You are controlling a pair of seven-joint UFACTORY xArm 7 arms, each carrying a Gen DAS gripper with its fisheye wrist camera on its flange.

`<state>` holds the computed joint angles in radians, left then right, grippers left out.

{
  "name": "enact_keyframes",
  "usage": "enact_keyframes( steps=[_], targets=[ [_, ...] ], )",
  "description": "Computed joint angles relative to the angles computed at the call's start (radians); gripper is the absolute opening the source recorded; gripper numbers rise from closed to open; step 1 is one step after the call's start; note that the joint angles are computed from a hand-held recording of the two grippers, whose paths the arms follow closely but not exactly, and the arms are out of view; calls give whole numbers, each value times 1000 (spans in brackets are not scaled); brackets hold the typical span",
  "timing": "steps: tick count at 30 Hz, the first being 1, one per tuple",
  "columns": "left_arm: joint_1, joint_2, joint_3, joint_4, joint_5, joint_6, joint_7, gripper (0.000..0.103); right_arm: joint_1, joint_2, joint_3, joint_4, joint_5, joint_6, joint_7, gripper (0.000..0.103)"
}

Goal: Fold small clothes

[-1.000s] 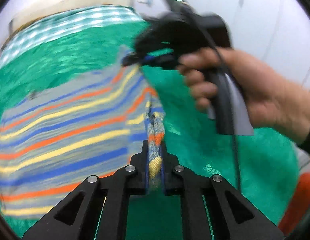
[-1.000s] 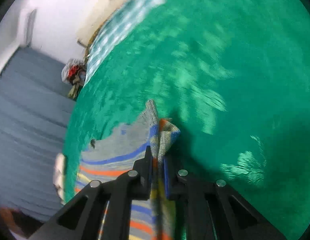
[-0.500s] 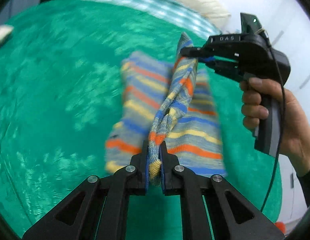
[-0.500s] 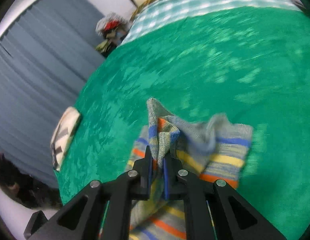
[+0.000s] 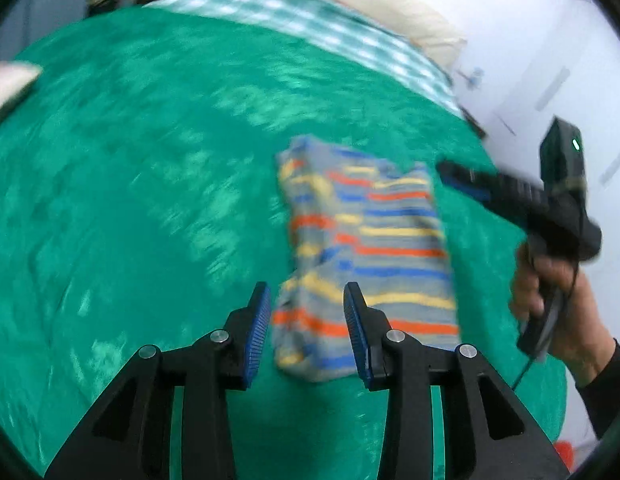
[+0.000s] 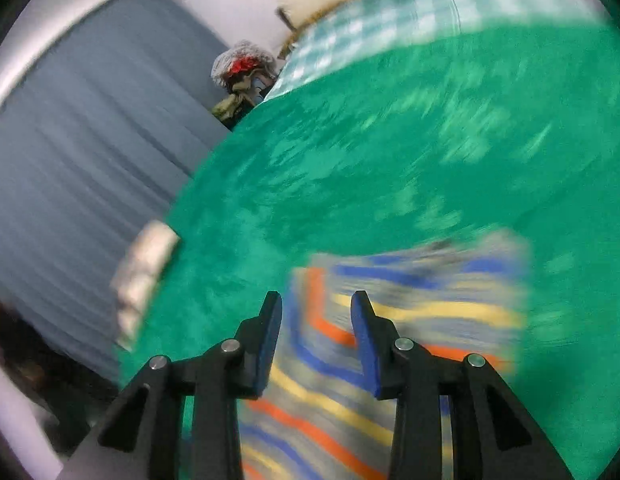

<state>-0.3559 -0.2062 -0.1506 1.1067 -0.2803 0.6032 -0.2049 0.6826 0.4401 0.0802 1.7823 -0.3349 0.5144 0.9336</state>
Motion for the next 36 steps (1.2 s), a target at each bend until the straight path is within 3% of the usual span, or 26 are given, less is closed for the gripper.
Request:
enact_keyframes(
  steps=[2, 4, 5, 6, 7, 9, 10, 11, 13, 15, 17, 20, 22, 24, 26, 29, 31, 33, 35, 36],
  targets=[
    [-15, 51, -13, 42, 16, -25, 48, 37, 16, -94, 5, -107, -42, 27, -23, 37],
    [-19, 103, -35, 80, 73, -27, 36, 24, 5, -174, 51, -220, -36, 11, -69, 37],
    [-15, 143, -44, 115, 126, -9, 2, 8, -1, -195, 74, -260, -24, -1, -93, 37],
    [-9, 190, -51, 151, 209, 26, -71, 5, -14, -205, 106, -302, 15, -24, -135, 36],
    [-7, 230, -46, 180, 252, 53, -115, 4, -30, -210, 133, -337, 69, -40, -179, 35],
    [-7, 275, -34, 225, 275, 97, -134, 4, -27, -144, 160, -310, 139, 49, -225, 34],
    [-5, 286, -31, 249, 261, 117, -114, 4, -7, -126, 144, -305, 137, 80, -221, 34],
    [-4, 285, -29, 268, 255, 140, -97, 5, 9, -131, 131, -315, 93, 69, -190, 34],
    [-1, 267, -25, 296, 249, 161, -62, 7, -1, -162, 131, -328, 109, 54, -195, 33],
    [9, 254, -22, 309, 191, 128, -14, 35, -3, -200, 105, -341, 64, 13, -157, 33],
    [9, 306, -23, 380, 160, 116, 15, 46, -14, -191, 75, -290, -3, 31, -128, 33],
    [-22, 472, -14, 562, 261, 187, -10, 48, -44, -102, 48, -155, -32, 70, -127, 33],
    [-64, 603, 24, 705, 361, 297, -74, 41, -84, 15, 57, -13, 46, 123, -185, 33],
    [-61, 656, 34, 739, 355, 317, -96, 48, -82, 126, 31, 119, 147, 250, -228, 33],
    [-46, 641, 33, 725, 324, 299, -107, 54, -96, 154, 42, 129, 132, 239, -191, 31],
    [-31, 536, 28, 610, 312, 246, -102, 53, -28, 63, -27, 33, 62, 189, -108, 32],
    [-6, 432, 6, 490, 261, 208, -59, 56, 7, -18, -37, -50, -17, 165, -57, 33],
    [-1, 332, -10, 372, 224, 178, -38, 77, 34, -107, -20, -134, -86, 160, -9, 33],
    [-11, 257, -16, 267, 268, 174, -65, 89, 38, -166, 17, -210, -116, 128, 20, 33],
    [-10, 236, -16, 240, 290, 199, -74, 89, 43, -178, 39, -241, -122, 118, 41, 36]
  ],
)
